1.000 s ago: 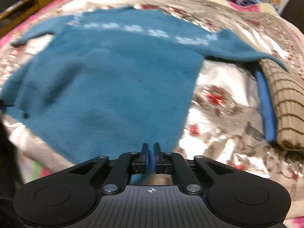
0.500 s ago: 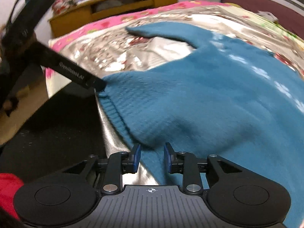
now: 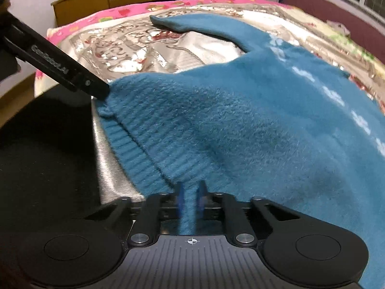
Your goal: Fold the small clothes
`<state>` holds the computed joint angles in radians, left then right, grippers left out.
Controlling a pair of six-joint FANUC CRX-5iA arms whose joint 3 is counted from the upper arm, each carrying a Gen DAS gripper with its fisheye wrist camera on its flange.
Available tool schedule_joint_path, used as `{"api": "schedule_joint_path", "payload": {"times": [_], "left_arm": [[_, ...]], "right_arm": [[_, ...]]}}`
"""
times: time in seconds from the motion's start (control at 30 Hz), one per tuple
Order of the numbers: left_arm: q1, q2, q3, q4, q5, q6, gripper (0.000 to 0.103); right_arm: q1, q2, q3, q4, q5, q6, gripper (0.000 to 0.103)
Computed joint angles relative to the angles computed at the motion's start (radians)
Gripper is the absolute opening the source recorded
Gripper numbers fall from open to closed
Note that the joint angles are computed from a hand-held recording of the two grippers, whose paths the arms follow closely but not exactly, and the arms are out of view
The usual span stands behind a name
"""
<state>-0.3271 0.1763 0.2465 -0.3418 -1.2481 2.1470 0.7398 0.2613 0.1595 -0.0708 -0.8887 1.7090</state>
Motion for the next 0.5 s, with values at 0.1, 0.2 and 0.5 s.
{"api": "schedule_joint_path", "payload": {"times": [0.1, 0.2, 0.5], "left_arm": [[-0.011, 0.001, 0.012, -0.036, -0.014, 0.01, 0.099], [-0.028, 0.0, 0.03, -0.095, -0.04, 0.026, 0.099], [-0.012, -0.001, 0.021, -0.025, 0.038, -0.032, 0.099]], "right_arm": [[-0.024, 0.004, 0.045, -0.067, -0.074, 0.027, 0.0], [-0.041, -0.011, 0.056, -0.1, -0.11, 0.022, 0.0], [-0.051, -0.045, 0.018, -0.104, -0.106, 0.093, 0.012]]}}
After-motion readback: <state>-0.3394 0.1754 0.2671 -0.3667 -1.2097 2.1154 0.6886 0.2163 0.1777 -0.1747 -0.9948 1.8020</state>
